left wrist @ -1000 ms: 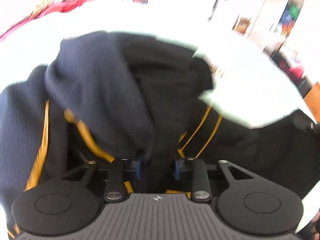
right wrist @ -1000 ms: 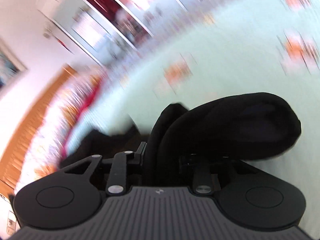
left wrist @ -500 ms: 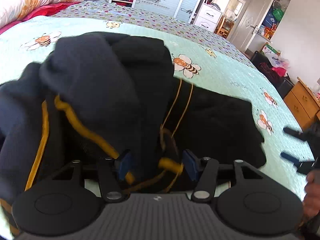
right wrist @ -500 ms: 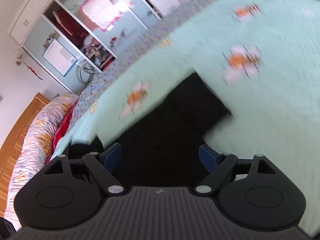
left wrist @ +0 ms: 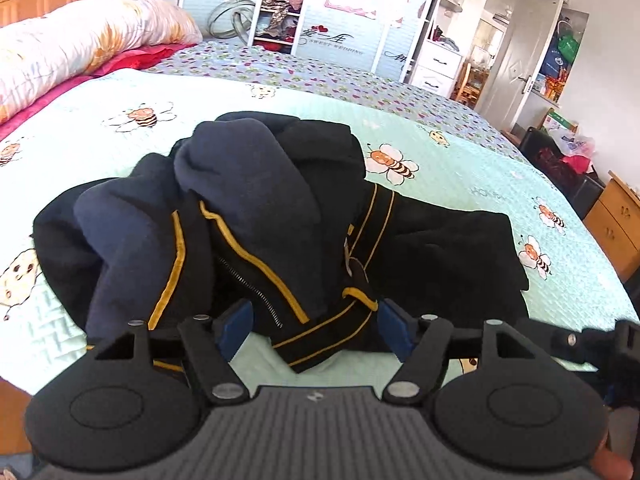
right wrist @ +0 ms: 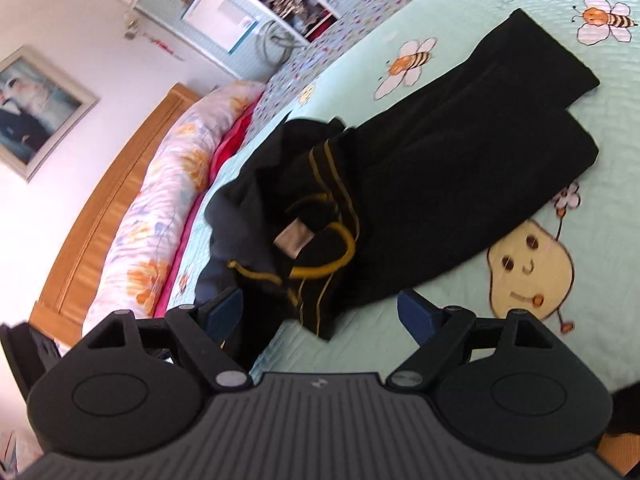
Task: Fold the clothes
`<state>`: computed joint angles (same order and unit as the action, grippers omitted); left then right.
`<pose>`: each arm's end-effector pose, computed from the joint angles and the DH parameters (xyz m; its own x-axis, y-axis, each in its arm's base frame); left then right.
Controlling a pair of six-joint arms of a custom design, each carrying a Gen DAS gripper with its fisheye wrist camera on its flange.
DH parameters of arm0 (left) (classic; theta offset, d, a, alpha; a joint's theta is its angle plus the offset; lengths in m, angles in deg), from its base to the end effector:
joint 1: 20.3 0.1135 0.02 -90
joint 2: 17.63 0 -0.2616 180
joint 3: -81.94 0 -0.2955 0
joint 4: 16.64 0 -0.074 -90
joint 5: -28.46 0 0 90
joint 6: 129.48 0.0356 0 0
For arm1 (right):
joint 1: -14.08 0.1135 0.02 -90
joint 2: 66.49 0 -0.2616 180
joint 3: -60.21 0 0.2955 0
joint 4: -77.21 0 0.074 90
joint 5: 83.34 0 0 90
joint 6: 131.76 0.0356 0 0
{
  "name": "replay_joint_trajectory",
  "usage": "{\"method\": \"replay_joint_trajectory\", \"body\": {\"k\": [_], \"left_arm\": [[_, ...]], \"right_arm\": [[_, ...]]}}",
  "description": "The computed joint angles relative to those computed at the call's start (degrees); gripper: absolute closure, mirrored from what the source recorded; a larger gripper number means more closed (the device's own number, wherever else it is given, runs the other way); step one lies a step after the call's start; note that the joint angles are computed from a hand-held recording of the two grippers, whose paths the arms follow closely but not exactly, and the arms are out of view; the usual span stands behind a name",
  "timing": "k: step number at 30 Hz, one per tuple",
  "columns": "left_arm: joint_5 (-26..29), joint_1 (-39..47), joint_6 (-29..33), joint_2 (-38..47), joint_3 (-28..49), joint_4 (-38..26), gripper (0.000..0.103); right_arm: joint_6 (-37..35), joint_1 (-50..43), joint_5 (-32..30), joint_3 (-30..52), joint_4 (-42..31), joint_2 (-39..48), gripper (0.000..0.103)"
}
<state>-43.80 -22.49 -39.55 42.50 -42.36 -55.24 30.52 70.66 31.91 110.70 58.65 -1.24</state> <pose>0.2626 -0.0209 0.2439 -0.6822 0.0249 -0.7307 0.2581 0.9433 -0.2088 0.1696 0.2295 0.2174 -0.6242 0.6184 -0.4775 0.1182 0.6789 0.7247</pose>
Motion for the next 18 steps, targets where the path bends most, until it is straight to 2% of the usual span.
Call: {"method": "replay_joint_trajectory", "body": {"k": [5, 8, 13, 18], "left_arm": [[-4.2, -0.3, 2.2, -0.6, 0.2, -1.6, 0.031], [-6.0, 0.9, 3.1, 1.6, 1.2, -0.1, 0.029], [-9.6, 4.5, 4.3, 11.3, 4.9, 5.3, 0.029], [-13.3, 8.6, 4.3, 22.2, 9.3, 9.1, 0.029]], "right_arm": [[2.2, 0.0, -0.2, -1.6, 1.0, -0.4, 0.017], [-1.0, -1.0, -0.4, 1.3, 0.6, 3.1, 0.017], [-15.2, -2.1, 1.5, 15.8, -3.2, 17.6, 0.017], [-28.4, -3.3, 3.0, 37.3, -8.5, 38.4, 0.017]]}}
